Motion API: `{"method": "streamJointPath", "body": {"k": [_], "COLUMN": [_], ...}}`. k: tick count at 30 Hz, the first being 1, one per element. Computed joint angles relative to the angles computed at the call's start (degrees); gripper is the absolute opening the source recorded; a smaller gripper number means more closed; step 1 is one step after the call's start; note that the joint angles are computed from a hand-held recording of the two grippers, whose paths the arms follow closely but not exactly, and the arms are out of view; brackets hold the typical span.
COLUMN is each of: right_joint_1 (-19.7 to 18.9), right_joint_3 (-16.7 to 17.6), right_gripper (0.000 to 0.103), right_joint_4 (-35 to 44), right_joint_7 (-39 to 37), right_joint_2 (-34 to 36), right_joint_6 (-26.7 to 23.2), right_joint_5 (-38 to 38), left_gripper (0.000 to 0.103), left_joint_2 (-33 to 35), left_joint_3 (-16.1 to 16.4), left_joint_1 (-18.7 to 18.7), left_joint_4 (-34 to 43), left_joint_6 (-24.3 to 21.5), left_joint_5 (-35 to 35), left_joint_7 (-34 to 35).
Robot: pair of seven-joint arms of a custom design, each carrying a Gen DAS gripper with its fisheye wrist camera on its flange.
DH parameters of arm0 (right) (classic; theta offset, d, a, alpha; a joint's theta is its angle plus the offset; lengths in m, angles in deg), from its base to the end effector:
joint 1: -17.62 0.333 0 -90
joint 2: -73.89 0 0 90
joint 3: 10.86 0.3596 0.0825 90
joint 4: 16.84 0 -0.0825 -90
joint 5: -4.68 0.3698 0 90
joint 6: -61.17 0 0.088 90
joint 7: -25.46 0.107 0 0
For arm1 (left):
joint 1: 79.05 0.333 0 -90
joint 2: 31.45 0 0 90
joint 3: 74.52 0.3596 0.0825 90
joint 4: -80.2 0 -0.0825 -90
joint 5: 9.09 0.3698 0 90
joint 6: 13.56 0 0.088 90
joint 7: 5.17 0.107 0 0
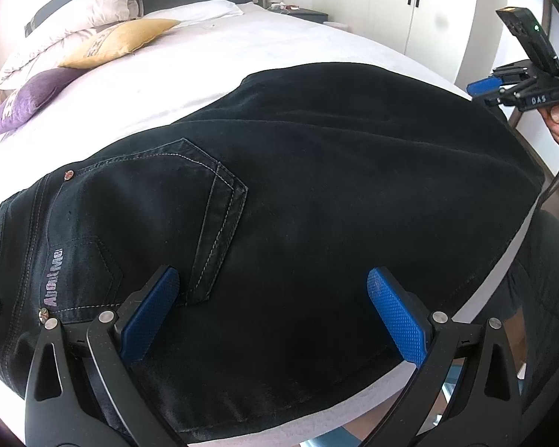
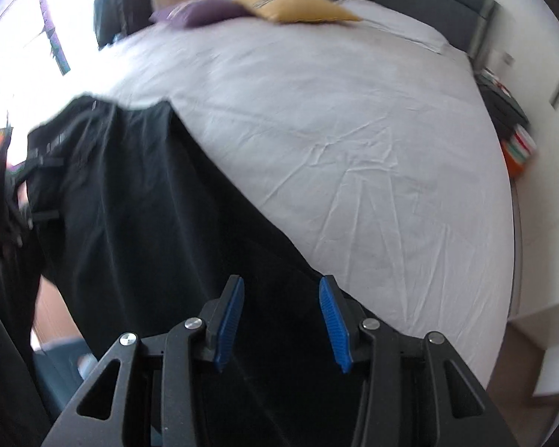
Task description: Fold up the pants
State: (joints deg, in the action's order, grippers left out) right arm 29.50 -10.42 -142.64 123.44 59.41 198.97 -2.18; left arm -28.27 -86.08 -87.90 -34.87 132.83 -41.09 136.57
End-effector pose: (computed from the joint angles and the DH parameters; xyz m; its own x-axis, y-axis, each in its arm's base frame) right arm 0.4797 0.1043 0.5877 0.1330 -0.9898 0.0509 -0.8806 -0.1416 -0.4522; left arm 0.5601 -0.1979 0.5310 -0.7630 -0.6462 0.0154 -0.5265 0.6076 -0.5947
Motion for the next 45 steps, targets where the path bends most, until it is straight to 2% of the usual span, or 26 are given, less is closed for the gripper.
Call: {"method": "streamJointPath", "body": {"k": [6, 8, 11, 13, 16, 18, 22, 24, 26, 27, 28, 32, 34, 36, 37, 38, 40, 41, 42, 43, 44, 45], "right_joint_1": [0.6, 0.6, 0.7, 0.3, -0.7, -1.9, -2.9, -3.2, -3.7, -4.1, -4.6, -5.7, -4.8, -2.7, 0.0, 2.7, 3.7, 4.8, 4.0, 2.9, 2.0, -0.2], "right_joint_3": [0.4, 1.3, 1.6, 2.1, 2.7, 3.3, 2.7, 2.8, 2.8, 3.3, 3.8, 4.2, 3.5, 2.5, 0.9, -0.4, -0.9, -2.9, -3.0, -3.2, -4.3, -3.5], "right_gripper": [0.046, 0.041, 0.026, 0.01, 0.005, 0.002, 0.002, 0.008, 0.028, 0.052, 0.069, 0.072, 0.072, 0.072, 0.071, 0.071, 0.07, 0.067, 0.057, 0.029, 0.016, 0.006], "right_joint_4": [4.5, 5.0, 4.3, 3.0, 1.5, 0.5, -1.4, -2.1, -2.8, -2.5, -2.0, -3.5, -5.2, -8.6, -9.5, -9.8, -11.4, -13.5, -14.9, -16.9, -20.1, -21.3], "right_joint_7": [-6.0, -6.4, -5.2, -2.0, 5.4, 12.9, 22.1, 24.8, 28.2, 30.7, 33.4, 44.4, 45.3, 45.6, 42.8, 39.3, 37.3, 36.1, 37.4, 38.6, 39.3, 40.1], "right_joint_2": [4.8, 6.2, 6.0, 5.0, 3.6, 2.5, 2.1, 2.5, 2.0, 1.6, 1.3, -4.8, -7.1, -8.6, -8.0, -6.8, -5.4, -5.0, -5.3, -6.4, -8.6, -9.3], "right_joint_6": [-6.9, -7.6, -6.0, -4.3, -1.7, -0.1, 1.8, 1.5, 2.0, 0.5, -1.0, -2.2, 3.1, 14.3, 17.8, 19.4, 21.5, 23.0, 22.6, 23.0, 25.6, 26.2], "right_joint_5": [-0.8, -3.6, -4.2, -6.7, -11.1, -14.8, -15.0, -16.4, -18.1, -19.4, -21.1, -22.7, -21.8, -18.9, -15.1, -11.0, -6.8, -1.7, 0.3, 2.0, 3.6, 3.2], "left_gripper": [0.103, 0.103, 0.103, 0.103, 0.103, 0.103, 0.103, 0.103, 0.103, 0.103, 0.103, 0.103, 0.103, 0.103, 0.103, 0.103, 0.103, 0.103, 0.103, 0.103, 0.103, 0.103], "left_joint_2": [0.4, 0.4, 0.3, 0.4, 0.7, 0.8, 0.9, 1.1, 1.3, 1.4, 1.4, 1.5, 1.1, 1.1, 1.2, 1.3, 1.6, 1.8, 1.9, 2.0, 2.0, 2.1], "left_joint_3": [0.0, 0.0, 0.0, -0.1, -0.1, -0.2, -0.3, -0.4, -0.4, -0.4, -0.3, -0.4, -0.5, -0.6, -0.6, -0.7, -0.7, -0.7, -0.8, -0.7, -0.7, -0.7], "left_joint_1": [0.0, 0.0, 0.0, 0.0, -0.1, -0.2, -0.2, -0.3, -0.3, -0.3, -0.3, -0.4, -0.5, -0.7, -1.0, -1.1, -1.2, -1.2, -1.2, -1.1, -1.1, -1.1], "left_joint_4": [0.7, 0.7, 0.6, 0.7, 1.0, 1.0, 0.9, 1.0, 1.3, 1.5, 1.7, 1.8, 1.6, 1.6, 1.5, 1.5, 1.8, 2.0, 2.1, 2.2, 2.2, 2.2], "left_joint_6": [-0.6, -0.7, -0.5, -0.4, -0.2, 0.0, 0.7, 1.0, 1.0, 0.9, 0.7, 0.9, 1.0, 1.1, 1.5, 1.8, 1.9, 1.6, 1.4, 1.2, 1.1, 1.2], "left_joint_5": [0.4, 0.3, 0.2, 0.3, 0.5, 0.5, 0.3, 0.1, 0.7, 1.0, 1.1, 1.9, 2.1, 2.3, 3.2, 3.9, 4.4, 4.3, 4.4, 4.5, 4.8, 4.9], "left_joint_7": [-0.1, 0.0, -0.1, -0.2, -0.7, -0.8, -1.0, -1.1, -1.7, -2.0, -2.0, -3.1, -4.0, -4.4, -4.9, -5.4, -5.7, -5.6, -5.8, -5.9, -6.1, -6.2]}}
